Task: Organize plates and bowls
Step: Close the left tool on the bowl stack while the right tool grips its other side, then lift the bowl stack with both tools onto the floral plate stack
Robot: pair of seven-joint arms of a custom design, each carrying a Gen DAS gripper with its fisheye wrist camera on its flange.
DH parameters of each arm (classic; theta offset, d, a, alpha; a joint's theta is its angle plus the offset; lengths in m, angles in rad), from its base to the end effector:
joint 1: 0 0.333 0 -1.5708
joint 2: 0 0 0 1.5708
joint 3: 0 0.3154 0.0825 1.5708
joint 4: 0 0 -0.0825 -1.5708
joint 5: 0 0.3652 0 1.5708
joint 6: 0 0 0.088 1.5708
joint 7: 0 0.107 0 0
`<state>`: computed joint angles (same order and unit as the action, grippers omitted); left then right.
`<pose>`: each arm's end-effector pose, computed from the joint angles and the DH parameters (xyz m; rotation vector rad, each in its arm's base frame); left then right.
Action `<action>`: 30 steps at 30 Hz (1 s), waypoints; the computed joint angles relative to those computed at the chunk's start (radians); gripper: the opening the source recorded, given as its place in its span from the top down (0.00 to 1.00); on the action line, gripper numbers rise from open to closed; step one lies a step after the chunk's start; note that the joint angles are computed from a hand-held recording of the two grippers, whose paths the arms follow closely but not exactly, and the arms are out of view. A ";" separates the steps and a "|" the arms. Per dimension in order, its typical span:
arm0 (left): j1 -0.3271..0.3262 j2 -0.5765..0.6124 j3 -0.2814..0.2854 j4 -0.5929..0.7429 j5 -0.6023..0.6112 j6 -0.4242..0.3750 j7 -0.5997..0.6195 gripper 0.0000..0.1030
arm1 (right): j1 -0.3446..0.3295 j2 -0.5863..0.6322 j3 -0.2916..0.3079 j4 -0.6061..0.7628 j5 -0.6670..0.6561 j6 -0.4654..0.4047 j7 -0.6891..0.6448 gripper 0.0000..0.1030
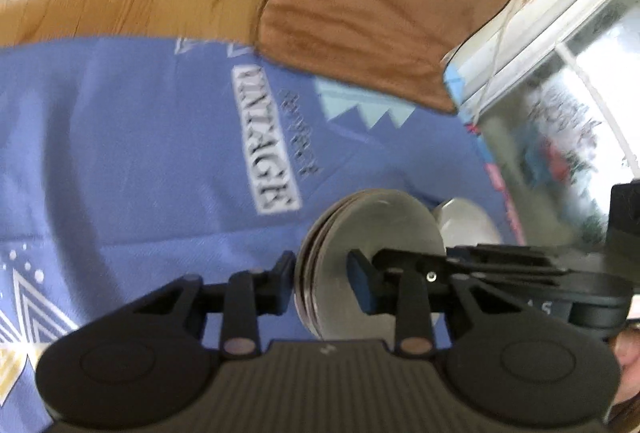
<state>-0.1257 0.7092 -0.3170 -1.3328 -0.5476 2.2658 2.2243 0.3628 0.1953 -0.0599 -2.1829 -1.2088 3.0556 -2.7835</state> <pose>0.6890 -0.2745 0.3657 1.1815 -2.4965 0.9442 0.5058 0.2359 0.3556 -1.3009 2.0587 -0.3599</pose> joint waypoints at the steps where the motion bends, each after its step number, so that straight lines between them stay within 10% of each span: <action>1: 0.001 -0.010 -0.008 -0.011 -0.009 0.009 0.009 0.73 | 0.010 -0.023 -0.014 -0.012 -0.049 -0.006 0.049 0.76; 11: -0.078 -0.017 -0.045 0.004 -0.033 -0.029 0.024 0.73 | -0.101 -0.277 0.072 -0.246 -0.096 -0.140 0.126 0.76; 21: -0.185 0.096 -0.015 0.129 0.077 -0.088 -0.096 0.72 | -0.226 -0.279 0.115 -0.324 -0.101 -0.091 0.190 0.75; 26: -0.153 0.062 -0.050 0.069 0.042 -0.015 -0.037 0.49 | -0.187 -0.306 0.157 -0.305 -0.215 -0.301 0.293 0.57; 30: -0.127 -0.028 -0.069 -0.069 0.006 0.121 0.082 0.49 | -0.124 -0.330 0.199 -0.311 -0.304 -0.467 0.370 0.55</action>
<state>-0.2528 0.6811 -0.3860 -1.4018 -0.5419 2.3869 2.3067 0.2386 -0.1352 0.1387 -2.4935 -1.5133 2.5886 -2.4139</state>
